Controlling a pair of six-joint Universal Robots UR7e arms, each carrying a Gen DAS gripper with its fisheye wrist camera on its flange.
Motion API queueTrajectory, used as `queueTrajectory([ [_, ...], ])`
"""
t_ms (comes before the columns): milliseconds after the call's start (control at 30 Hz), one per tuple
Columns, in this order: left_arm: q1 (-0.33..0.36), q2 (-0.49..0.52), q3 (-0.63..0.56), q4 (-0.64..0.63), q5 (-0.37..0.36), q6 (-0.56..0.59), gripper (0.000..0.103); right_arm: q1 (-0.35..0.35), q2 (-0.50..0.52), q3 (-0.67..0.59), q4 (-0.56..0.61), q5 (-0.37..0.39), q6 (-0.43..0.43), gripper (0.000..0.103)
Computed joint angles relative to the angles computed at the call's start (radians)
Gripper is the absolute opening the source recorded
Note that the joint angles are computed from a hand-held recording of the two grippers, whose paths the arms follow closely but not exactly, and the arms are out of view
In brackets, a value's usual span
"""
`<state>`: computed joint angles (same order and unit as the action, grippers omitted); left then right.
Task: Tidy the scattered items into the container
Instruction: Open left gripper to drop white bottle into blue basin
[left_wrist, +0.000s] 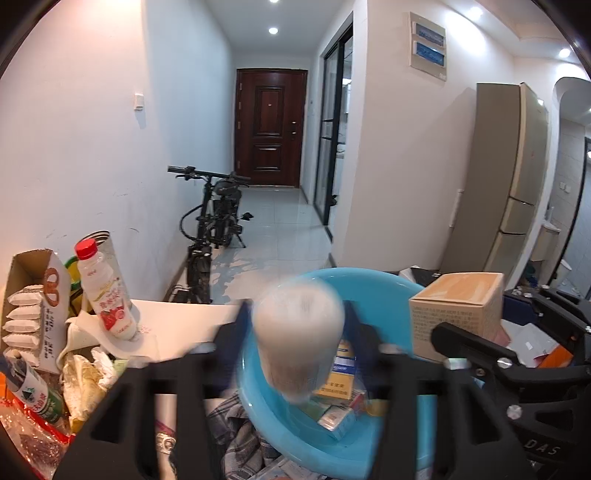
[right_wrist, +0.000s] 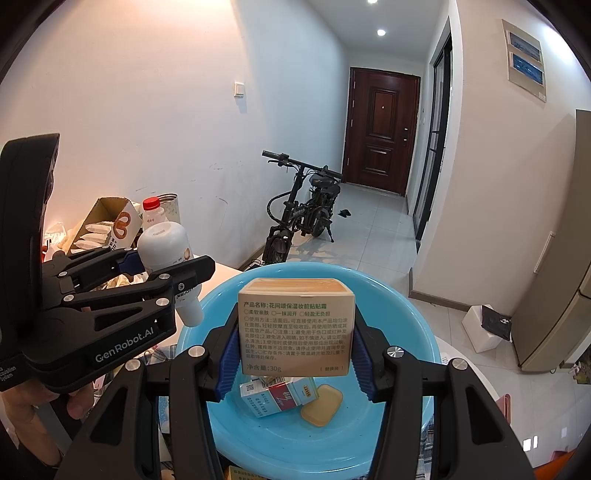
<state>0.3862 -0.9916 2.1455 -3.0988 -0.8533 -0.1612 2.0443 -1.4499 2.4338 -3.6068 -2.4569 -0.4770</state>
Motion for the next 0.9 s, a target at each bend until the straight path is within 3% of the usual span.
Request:
queueTrajectory([
  [33,-0.005,0.008,-0.001,-0.004,0.040,-0.006,0.101,0.000,0.000,-0.003,0.002,0.000,0.000,0.054],
  [67,-0.010,0.018,0.000,-0.020,0.081,-0.007,0.102,0.000,-0.001,-0.002,0.003,0.001,0.001,0.054],
  [133,-0.008,0.019,0.000,-0.029,0.114,-0.011,0.102,0.002,0.005,-0.005,-0.002,-0.004,0.000,0.054],
  [400,0.028,-0.007,-0.006,0.001,0.079,-0.048,0.103,-0.003,0.010,-0.003,-0.002,-0.002,-0.001,0.054],
  [900,0.019,-0.008,0.004,-0.002,0.073,-0.046,0.103,-0.002,0.012,-0.006,-0.002,-0.002,-0.002,0.054],
])
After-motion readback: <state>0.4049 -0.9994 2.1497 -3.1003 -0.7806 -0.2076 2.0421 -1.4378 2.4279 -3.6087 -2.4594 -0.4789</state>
